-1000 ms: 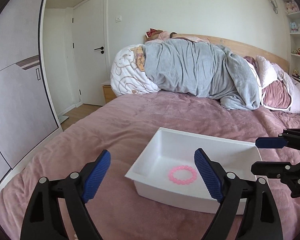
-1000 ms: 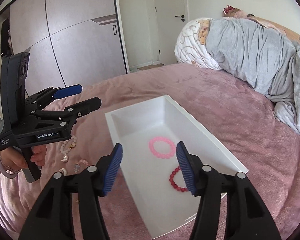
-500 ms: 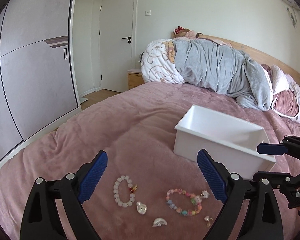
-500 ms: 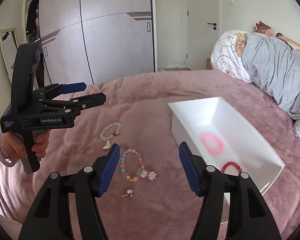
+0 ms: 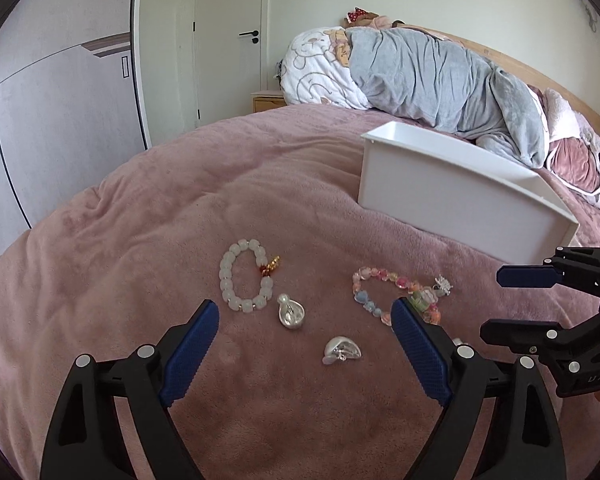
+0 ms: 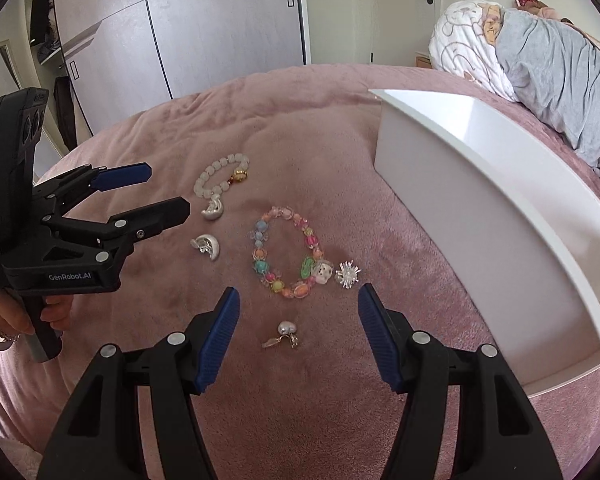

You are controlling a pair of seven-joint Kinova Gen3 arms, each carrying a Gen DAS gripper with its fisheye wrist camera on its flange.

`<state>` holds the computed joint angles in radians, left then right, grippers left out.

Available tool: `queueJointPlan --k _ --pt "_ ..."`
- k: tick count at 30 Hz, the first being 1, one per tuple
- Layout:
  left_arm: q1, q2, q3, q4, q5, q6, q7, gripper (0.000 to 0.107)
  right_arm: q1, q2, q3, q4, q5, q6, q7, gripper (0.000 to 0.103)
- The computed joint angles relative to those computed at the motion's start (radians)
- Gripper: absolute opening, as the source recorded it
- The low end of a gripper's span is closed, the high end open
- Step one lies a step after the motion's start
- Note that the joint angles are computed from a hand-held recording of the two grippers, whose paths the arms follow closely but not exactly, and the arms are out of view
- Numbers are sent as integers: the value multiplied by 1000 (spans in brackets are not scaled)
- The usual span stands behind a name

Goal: Organize jewelry
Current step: 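Grasp a silver charm with the left tool while the right tool grasps a small silver pendant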

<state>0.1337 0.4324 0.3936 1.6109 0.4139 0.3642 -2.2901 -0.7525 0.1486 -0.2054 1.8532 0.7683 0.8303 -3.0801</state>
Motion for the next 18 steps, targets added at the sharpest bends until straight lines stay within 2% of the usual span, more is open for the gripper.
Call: queueJointPlan --k 11,13,16,18 --pt "92 37 -77 -39 -94 67 61 64 10 44 29 26 -45 -83 7 58" --pt "118 45 -101 -56 -121 89 88 54 9 48 33 30 -52 -91 15 56" --pt "138 59 -118 -79 -151 118 115 45 4 52 38 33 -55 -95 25 53" --pt "153 60 -127 -81 -171 121 128 39 5 50 41 41 -53 -113 29 44"
